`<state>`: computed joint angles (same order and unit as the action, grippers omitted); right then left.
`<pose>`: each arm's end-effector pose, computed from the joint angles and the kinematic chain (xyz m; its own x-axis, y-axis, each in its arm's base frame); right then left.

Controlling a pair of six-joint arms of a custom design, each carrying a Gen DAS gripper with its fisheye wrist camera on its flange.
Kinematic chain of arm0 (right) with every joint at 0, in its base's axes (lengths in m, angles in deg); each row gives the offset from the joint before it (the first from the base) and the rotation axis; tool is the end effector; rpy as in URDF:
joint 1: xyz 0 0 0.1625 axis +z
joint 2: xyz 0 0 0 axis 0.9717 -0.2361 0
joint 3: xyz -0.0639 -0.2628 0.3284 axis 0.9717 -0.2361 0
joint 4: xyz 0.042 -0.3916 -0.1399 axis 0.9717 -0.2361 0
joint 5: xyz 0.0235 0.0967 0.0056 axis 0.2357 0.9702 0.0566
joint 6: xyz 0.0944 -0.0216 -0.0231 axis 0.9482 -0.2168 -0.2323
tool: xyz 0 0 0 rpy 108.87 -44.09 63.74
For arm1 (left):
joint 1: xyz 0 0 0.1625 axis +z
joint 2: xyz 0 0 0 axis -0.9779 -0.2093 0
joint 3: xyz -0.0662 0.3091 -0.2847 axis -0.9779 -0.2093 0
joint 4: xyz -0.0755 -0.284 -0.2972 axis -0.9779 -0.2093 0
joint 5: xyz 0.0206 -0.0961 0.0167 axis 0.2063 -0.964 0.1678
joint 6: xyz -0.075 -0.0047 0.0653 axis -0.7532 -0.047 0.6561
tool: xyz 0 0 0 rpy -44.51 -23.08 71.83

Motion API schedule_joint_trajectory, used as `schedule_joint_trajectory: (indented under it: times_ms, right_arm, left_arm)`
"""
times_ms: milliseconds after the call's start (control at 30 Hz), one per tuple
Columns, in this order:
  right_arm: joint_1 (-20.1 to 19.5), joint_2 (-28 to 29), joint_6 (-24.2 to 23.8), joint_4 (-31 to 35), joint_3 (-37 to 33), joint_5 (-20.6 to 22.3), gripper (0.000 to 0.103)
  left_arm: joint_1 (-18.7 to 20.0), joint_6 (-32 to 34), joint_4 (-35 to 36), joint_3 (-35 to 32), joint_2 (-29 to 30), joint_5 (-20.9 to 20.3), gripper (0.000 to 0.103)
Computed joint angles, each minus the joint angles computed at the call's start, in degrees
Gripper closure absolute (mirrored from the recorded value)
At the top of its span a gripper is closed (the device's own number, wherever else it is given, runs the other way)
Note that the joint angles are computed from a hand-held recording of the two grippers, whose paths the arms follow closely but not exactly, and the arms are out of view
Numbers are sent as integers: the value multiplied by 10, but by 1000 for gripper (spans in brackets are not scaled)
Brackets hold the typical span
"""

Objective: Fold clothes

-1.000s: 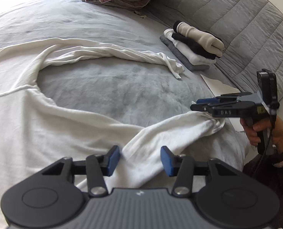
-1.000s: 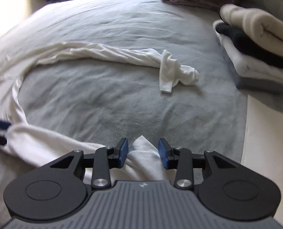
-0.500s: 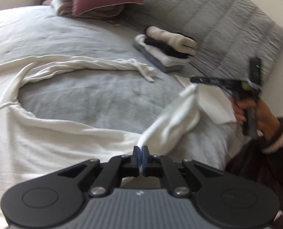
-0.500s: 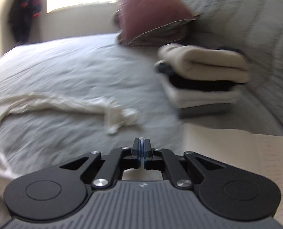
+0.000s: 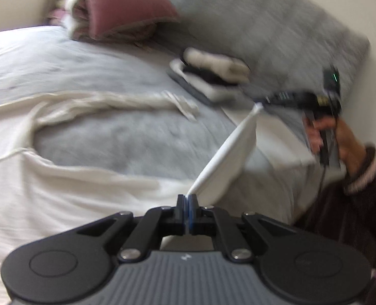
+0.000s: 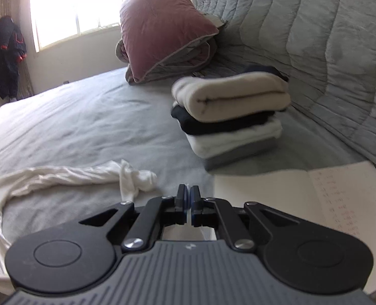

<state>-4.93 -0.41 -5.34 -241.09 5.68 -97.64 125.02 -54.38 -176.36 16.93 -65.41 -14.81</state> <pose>-0.1075 -0.7693 0.3385 -0.7376 -0.3151 0.5972 -0.6570 0.5390 -0.5271 -0.2492 -0.5447 -0.0720 -0.9007 0.2427 -0.3604 0.4276 0.6418 -0.6365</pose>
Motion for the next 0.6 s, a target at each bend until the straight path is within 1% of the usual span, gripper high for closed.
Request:
schedule_joint_trajectory:
  times_ms: [133, 267, 400, 500, 600]
  right_arm:
    - [12, 6, 22, 11, -12, 8, 101]
    - [19, 2, 30, 5, -14, 20, 101]
    - [18, -11, 20, 14, -10, 15, 101]
    - [16, -26, -8, 25, 3, -22, 101]
    - [10, -49, -50, 31, 30, -63, 101]
  left_arm:
    - [-3, 0, -80, 4, 3, 19, 102]
    - [-8, 23, -132, 11, 3, 13, 102]
    - [-11, 33, -121, 21, -5, -15, 102]
    - [-11, 33, -55, 25, -11, -37, 102]
    - [-11, 35, 16, 24, -17, -59, 102]
